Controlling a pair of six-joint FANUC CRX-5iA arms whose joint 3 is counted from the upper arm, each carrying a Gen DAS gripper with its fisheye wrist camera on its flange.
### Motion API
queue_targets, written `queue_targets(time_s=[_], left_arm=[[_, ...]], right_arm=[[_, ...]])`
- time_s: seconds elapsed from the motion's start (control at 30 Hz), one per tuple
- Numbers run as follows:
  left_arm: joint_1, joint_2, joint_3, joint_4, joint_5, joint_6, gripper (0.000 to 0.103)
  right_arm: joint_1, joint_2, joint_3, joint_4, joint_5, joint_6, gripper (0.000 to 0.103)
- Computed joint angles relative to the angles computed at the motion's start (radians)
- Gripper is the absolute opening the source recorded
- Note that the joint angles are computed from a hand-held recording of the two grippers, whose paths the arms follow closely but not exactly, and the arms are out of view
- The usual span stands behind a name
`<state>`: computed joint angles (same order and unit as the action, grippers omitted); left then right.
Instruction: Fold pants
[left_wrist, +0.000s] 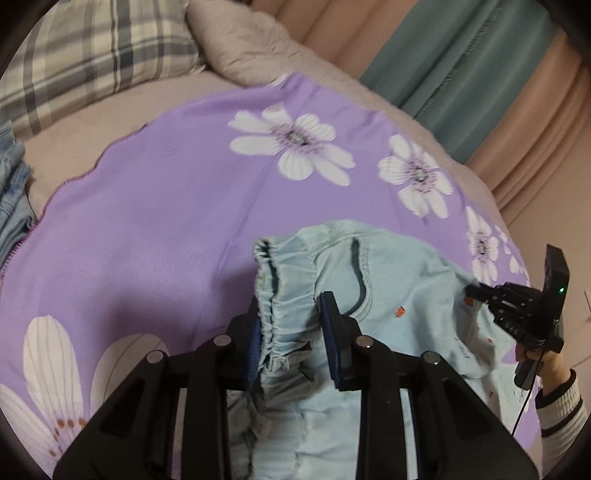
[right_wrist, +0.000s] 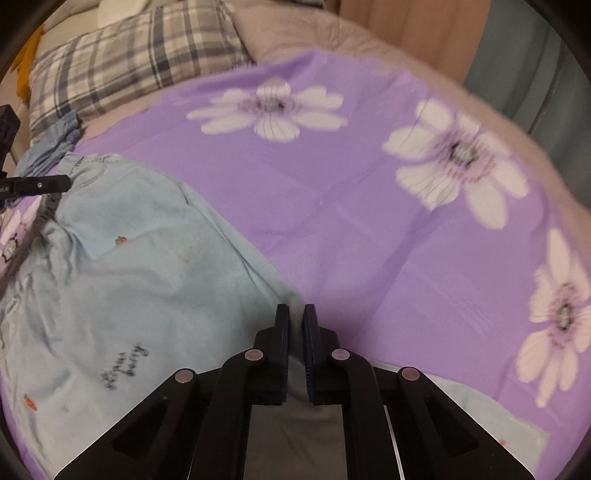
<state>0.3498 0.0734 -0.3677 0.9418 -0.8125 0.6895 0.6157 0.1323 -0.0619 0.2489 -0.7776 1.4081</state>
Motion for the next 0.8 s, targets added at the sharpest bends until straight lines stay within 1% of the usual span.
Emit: queue_targets(time_s=[0.1,0.13,0.17,0.23,0.27,0.33,0.4,0.47,0.57,0.63,0.8], left_arm=[[0.002,-0.055,-0.036,0.03,-0.001,-0.066,0.027],[0.005,-0.075,-0.05,0.04,0.0,-0.096,0.026],[0.007,-0.103,-0.069,0.052,0.0,-0.132,0.026],[0.013,-0.144,-0.103,0.076,-0.001,-0.189,0.026],[0.018,-0.174,-0.129,0.088,0.002,-0.221,0.026],[0.033,-0.221,-0.177,0.118,-0.001,-0.285,0.026],[0.068,-0.263,-0.227,0.134,-0.034,-0.337,0.026],[0.094,-0.278,-0.253,0.127,-0.066,-0.352,0.026],[0.127,-0.311,-0.304,0.126,-0.106,-0.375,0.026],[0.14,-0.332,-0.331,0.122,-0.118,-0.377,0.026],[0.163,-0.351,-0.379,0.12,-0.131,-0.36,0.026]], right_arm=[[0.029,-0.083,-0.089,0.139,0.043,-0.121,0.008],[0.042,-0.126,-0.135,0.214,0.057,-0.191,0.008],[0.044,-0.133,-0.15,0.261,0.07,-0.232,0.008],[0.07,-0.21,-0.228,0.387,0.08,-0.34,0.008],[0.075,-0.224,-0.243,0.423,0.084,-0.366,0.008],[0.106,-0.273,-0.291,0.507,0.07,-0.435,0.008],[0.138,-0.321,-0.345,0.574,0.061,-0.478,0.008],[0.184,-0.377,-0.409,0.631,0.044,-0.526,0.008],[0.24,-0.453,-0.479,0.623,0.02,-0.563,0.008],[0.295,-0.5,-0.529,0.617,-0.024,-0.596,0.008],[0.4,-0.535,-0.6,0.607,-0.126,-0.663,0.008]])
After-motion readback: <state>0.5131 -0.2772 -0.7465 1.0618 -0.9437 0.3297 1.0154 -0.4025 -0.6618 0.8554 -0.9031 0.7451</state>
